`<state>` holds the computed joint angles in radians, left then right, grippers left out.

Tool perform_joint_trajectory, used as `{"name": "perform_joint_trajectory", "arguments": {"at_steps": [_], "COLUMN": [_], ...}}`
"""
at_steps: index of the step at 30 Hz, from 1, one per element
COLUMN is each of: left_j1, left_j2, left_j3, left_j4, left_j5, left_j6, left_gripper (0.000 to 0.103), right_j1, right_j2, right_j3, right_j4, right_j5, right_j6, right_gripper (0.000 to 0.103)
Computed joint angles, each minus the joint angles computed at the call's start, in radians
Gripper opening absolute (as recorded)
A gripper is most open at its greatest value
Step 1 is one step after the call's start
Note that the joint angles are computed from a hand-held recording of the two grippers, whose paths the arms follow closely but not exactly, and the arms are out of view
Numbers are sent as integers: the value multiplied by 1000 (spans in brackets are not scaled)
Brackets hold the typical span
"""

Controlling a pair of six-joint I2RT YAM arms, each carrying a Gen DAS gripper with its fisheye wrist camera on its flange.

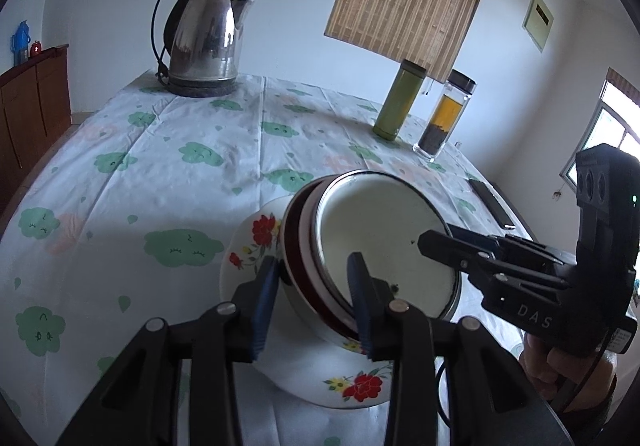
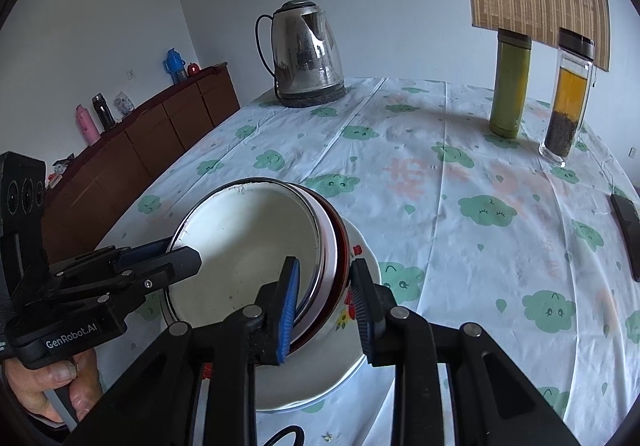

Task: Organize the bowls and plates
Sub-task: 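Lower the nested bowl stack onto the red-flower plate with both tools, then open both tools and release the bowl stack on the plates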

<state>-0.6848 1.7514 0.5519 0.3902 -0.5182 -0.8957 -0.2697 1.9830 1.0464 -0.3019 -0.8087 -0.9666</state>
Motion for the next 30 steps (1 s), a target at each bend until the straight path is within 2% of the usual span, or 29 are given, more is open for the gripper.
{"name": "perform_joint_trajectory", "arguments": {"at_steps": [8,10,11,15,19,26,30], "left_j1": [12,3,1,-8,-13,-24,-52], "left_j2": [8,5,1,-8,-9,-10,-9], "left_j3": [-30,-32,-34,-45,-36,-35,-9], "left_j4": [80,81,84,87,57,51,-1], "left_j5": [13,-13,-24,-55,-90,-124,-202], "left_j6": [19,17,19,11,13,16,19], "left_gripper": [38,39,42,58,61,67,69], "right_j1": [-1,-3,-3,-18,-37,-32,-43], "right_j2": [3,14,13,-13,-45,-39,-39], "right_j3": [-26,-16,-22,-55,-88,-90,-90], "right_j4": [62,51,60,82,124,145,151], "right_j5": [-18,-34,-39,-81,-136,-125,-147], "right_j6": [4,-7,-11,-41,-42,-32,-25], "right_gripper": [30,32,32,44,55,55,55]}}
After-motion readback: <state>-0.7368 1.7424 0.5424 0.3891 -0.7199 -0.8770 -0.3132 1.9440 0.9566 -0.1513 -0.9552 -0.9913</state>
